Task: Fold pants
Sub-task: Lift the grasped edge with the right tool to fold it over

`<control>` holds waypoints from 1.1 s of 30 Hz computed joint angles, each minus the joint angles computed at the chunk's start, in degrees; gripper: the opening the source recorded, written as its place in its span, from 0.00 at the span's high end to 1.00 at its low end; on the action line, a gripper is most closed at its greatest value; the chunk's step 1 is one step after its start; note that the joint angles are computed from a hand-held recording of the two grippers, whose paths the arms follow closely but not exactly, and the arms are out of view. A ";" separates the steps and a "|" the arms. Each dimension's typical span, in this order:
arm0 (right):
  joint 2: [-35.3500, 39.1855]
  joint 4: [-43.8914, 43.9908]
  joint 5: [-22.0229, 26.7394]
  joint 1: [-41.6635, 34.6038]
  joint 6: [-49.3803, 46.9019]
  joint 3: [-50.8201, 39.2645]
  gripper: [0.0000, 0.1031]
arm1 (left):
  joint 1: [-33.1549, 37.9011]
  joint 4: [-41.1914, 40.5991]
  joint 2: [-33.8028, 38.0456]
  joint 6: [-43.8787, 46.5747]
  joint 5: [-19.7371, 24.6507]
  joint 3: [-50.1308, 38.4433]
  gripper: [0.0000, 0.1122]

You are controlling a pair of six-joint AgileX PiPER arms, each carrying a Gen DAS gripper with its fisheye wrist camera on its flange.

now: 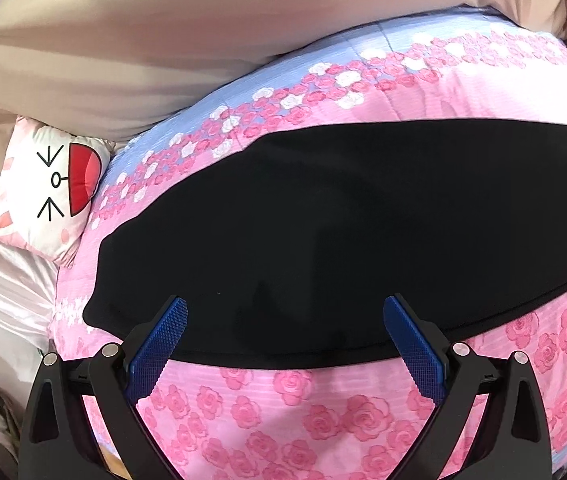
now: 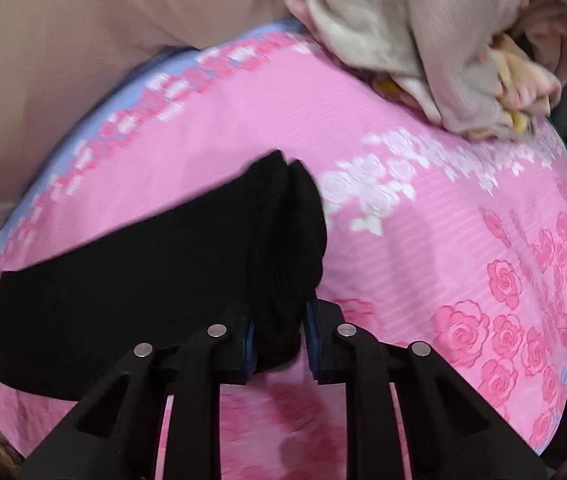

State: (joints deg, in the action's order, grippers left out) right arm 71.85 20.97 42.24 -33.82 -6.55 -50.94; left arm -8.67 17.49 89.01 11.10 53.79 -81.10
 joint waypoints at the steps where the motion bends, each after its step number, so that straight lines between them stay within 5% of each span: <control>1: -1.17 -1.10 0.55 1.80 2.26 -0.92 0.82 | 1.02 -1.02 0.34 1.09 -0.01 -0.81 0.13; 8: -1.64 -14.60 3.58 24.05 24.18 -12.30 0.82 | 9.84 -8.76 3.30 8.70 -0.02 -6.62 0.13; 15: 13.52 -24.47 4.41 49.54 40.55 -29.02 0.82 | 20.88 -15.40 7.74 16.32 -0.77 -12.30 0.13; 20: 28.39 -24.18 7.51 59.27 41.49 -44.52 0.83 | 28.23 -18.10 11.01 21.25 -2.39 -14.23 0.13; 27: 50.23 -23.34 18.90 67.38 39.42 -70.11 0.82 | 36.87 -22.17 17.17 26.20 0.23 -20.78 0.13; 33: 58.46 -25.00 27.35 69.80 39.79 -82.27 0.82 | 39.31 -24.29 20.96 28.56 2.39 -25.91 0.13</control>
State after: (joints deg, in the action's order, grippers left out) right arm 130.31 -4.03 69.60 35.98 33.24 -133.21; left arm 30.63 -6.81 109.97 39.65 56.19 -107.01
